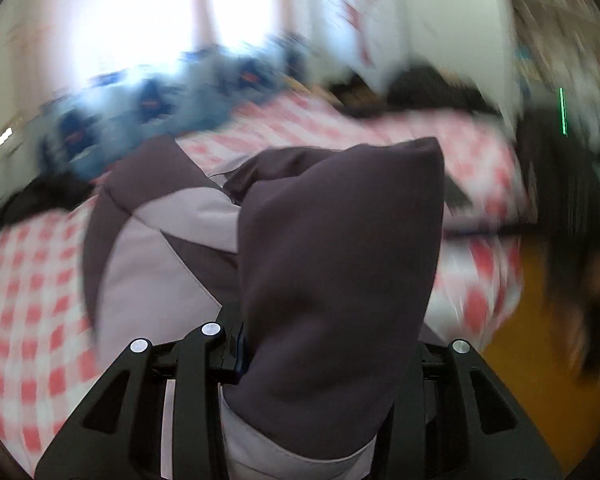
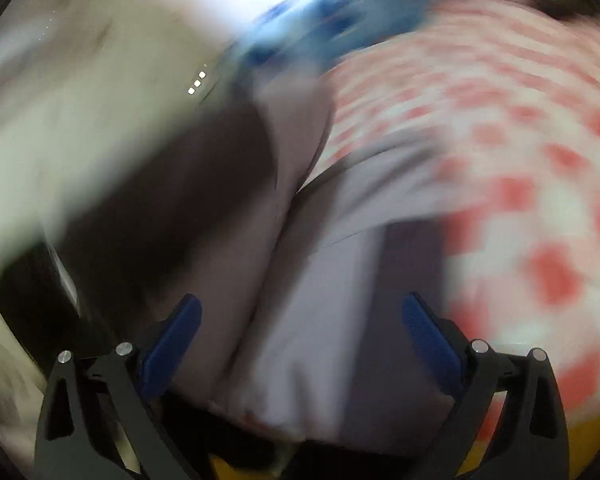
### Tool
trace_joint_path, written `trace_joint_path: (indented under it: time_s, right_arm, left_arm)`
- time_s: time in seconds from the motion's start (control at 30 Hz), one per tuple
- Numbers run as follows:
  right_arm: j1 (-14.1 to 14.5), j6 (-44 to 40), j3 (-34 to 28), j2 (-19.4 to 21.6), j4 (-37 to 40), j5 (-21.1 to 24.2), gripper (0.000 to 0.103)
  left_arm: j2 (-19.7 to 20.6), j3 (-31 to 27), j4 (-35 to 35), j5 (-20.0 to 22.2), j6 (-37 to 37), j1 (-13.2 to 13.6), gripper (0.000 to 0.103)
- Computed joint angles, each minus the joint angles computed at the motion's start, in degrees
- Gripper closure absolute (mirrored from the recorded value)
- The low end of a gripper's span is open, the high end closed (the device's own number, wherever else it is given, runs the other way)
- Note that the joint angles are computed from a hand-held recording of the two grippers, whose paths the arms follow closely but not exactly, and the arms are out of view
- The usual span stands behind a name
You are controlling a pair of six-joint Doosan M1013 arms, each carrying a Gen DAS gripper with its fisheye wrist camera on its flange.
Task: Fold large clothes
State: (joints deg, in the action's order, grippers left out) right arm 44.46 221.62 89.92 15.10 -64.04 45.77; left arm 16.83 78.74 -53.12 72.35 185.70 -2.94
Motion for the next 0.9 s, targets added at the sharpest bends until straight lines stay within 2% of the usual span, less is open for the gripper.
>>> trace_joint_path:
  time_s: [0.03, 0.1, 0.13, 0.17, 0.23, 0.3, 0.33, 0.37, 0.4, 0.43, 0.47, 0.53, 0.57, 0.6, 0.63, 0.73, 0.8, 0.87, 0.9]
  right_arm:
    - [0.63, 2.46, 1.85, -1.76, -2.12, 4.64, 0.006]
    - [0.49, 0.34, 2.95, -4.00, -3.41, 7.95, 0.006]
    - [-0.12, -4.15, 1.94, -4.35, -1.63, 8.67, 0.006]
    - [-0.94, -11.63, -0.16, -4.18, 0.09, 8.66, 0.006]
    - [-3.82, -26.62, -4.87, -2.43, 5.78, 5.74, 0.006]
    - [-7.20, -41.62, -9.97, 0.66, 16.18, 2.76, 0.006]
    - [-8.71, -49.12, -13.25, 2.88, 22.80, 4.19, 0.006]
    - [-9.47, -56.60, -16.86, 5.12, 28.97, 8.63, 0.006]
    - [-10.22, -63.04, -20.67, 8.12, 32.72, 15.81, 0.006]
    - [-10.96, -66.96, -22.08, 10.32, 34.04, 20.00, 0.006]
    - [-11.14, -67.89, -22.57, 10.91, 36.57, 21.19, 0.006]
    - [-11.47, -65.80, -19.76, 10.25, 39.32, 17.72, 0.006]
    - [-10.88, -65.12, -19.59, 10.43, 37.88, 19.04, 0.006]
    - [-10.28, -64.32, -19.76, 10.60, 36.97, 20.64, 0.006]
    - [-9.76, -64.05, -20.40, 11.09, 36.20, 23.15, 0.006]
    - [-10.44, -65.43, -21.23, 11.93, 36.51, 27.07, 0.006]
    - [-10.48, -64.62, -21.10, 12.04, 37.19, 27.13, 0.006]
    - [-10.45, -63.41, -21.23, 12.29, 36.99, 27.50, 0.006]
    - [-10.37, -62.34, -21.55, 12.61, 36.49, 27.85, 0.006]
  left_arm:
    - [-1.27, 2.84, 1.74, -2.42, 2.83, -1.55, 0.069]
    - [-3.49, 7.30, 2.30, -7.01, 7.84, -3.35, 0.068]
    - [-4.02, 8.34, 2.93, -8.31, 9.01, -4.01, 0.067]
    - [-4.33, 8.92, 3.17, -9.02, 9.13, -4.41, 0.067]
    - [-4.74, 9.79, 3.31, -10.47, 10.91, -4.61, 0.063]
    - [-5.58, 11.28, 2.56, -11.52, 14.28, -4.28, 0.058]
    - [-6.37, 12.07, 2.60, -11.15, 14.83, -4.01, 0.053]
    - [-6.36, 11.64, 2.82, -9.95, 14.83, -3.39, 0.050]
    - [-6.32, 11.18, 3.25, -8.87, 14.33, -3.14, 0.049]
    - [-6.02, 9.79, 4.61, -6.26, 12.64, -2.44, 0.049]
    - [-5.65, 8.60, 5.39, -3.70, 10.95, -1.79, 0.049]
    - [-2.74, 2.39, 7.34, 6.82, 2.77, 0.02, 0.048]
    - [-0.87, -1.30, 6.93, 12.18, -2.23, 1.26, 0.046]
    - [0.60, -3.97, 5.36, 14.54, -6.21, 2.39, 0.046]
    - [1.41, -5.37, 3.85, 14.17, -9.03, 3.21, 0.043]
    - [7.56, -14.30, 0.27, 12.22, -27.25, 5.76, 0.027]
    - [13.65, -22.43, 2.39, 15.25, -41.87, 5.82, 0.024]
    - [18.82, -28.50, 5.53, 19.12, -50.72, 4.96, 0.024]
    - [20.93, -30.68, 6.63, 23.25, -52.25, 4.21, 0.023]
